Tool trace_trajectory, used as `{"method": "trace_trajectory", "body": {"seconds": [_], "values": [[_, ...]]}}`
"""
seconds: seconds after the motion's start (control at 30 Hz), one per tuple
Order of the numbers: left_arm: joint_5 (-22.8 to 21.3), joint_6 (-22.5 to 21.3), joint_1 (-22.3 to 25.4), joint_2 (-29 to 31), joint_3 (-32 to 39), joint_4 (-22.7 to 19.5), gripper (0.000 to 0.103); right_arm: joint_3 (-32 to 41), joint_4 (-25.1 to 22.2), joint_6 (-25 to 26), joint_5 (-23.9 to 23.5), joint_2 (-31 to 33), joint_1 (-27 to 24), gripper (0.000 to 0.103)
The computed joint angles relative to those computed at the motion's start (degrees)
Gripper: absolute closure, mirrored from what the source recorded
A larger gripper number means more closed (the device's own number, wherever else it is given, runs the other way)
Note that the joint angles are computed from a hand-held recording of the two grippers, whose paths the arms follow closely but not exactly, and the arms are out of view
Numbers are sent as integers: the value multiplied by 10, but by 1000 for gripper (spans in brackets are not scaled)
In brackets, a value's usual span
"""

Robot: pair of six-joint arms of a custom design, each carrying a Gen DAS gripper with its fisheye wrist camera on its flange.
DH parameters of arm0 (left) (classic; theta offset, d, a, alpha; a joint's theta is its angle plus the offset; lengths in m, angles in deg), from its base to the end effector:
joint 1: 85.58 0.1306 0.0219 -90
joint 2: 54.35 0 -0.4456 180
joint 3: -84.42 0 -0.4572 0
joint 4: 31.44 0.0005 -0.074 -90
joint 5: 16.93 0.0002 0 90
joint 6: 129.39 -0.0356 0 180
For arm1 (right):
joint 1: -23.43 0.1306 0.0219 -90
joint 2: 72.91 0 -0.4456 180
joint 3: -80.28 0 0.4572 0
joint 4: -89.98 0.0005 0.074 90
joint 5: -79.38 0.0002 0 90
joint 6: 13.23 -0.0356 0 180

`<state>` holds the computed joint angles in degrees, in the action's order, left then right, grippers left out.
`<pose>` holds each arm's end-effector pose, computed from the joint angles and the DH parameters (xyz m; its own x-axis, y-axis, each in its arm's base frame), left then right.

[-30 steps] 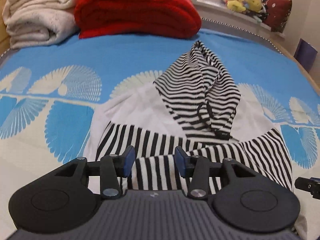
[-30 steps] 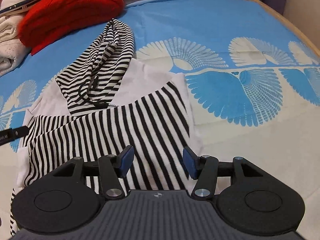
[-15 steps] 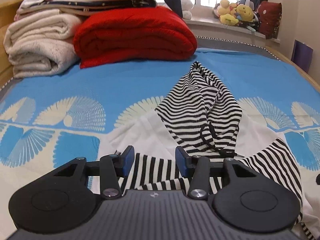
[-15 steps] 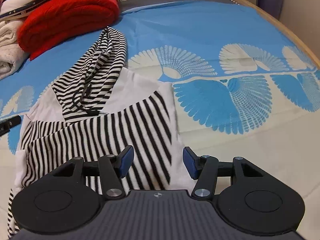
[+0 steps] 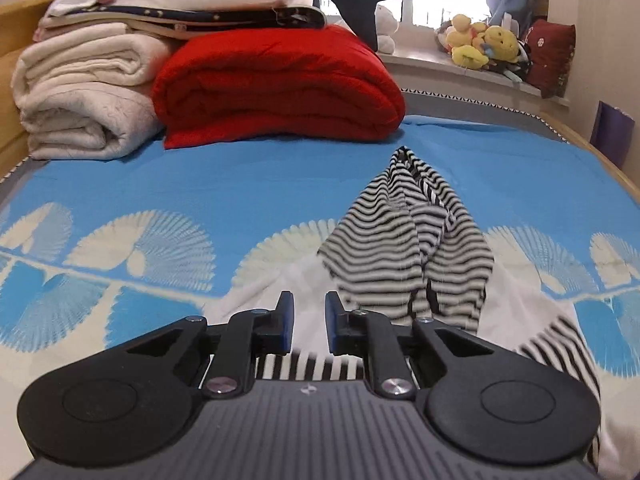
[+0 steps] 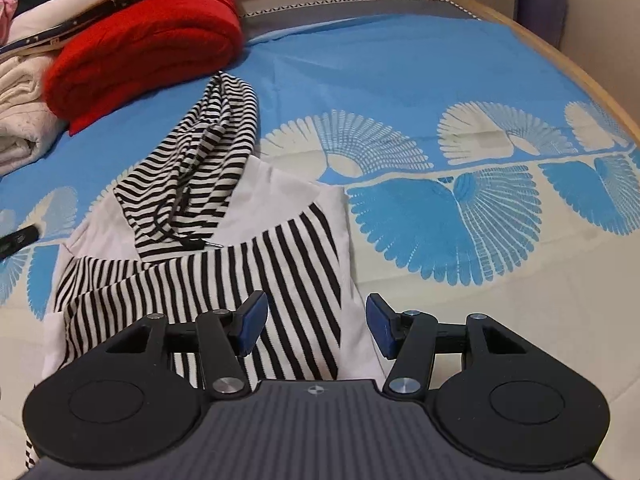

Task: Fold small clothes

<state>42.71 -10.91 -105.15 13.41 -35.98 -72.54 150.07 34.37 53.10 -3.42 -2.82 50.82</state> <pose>0.3583 -0.1088 0.3987 -0.6171 -0.2173 -0.7563 -0.3596 0.9328 0.0254 0.3472 0.1743 0.4565 -0.8317 0.0177 -0.5550 -0.0657 0.9893 0.1300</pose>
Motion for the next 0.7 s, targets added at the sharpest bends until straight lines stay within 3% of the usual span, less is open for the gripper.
{"method": "trace_trajectory", "body": {"seconds": [0.27,0.5,0.6,0.7], "values": [[106,-48,88,167,114,65,85,-1,-4,15,-6,9,-9,46],[155,-64,122,326,235,95,85,-4,-7,21,-2,22,-32,46],[164,-55,130,384,289,104,79,-7,-8,26,2,27,-44,46],[183,-26,140,433,340,86,65,-11,-12,26,12,33,-50,46]]}}
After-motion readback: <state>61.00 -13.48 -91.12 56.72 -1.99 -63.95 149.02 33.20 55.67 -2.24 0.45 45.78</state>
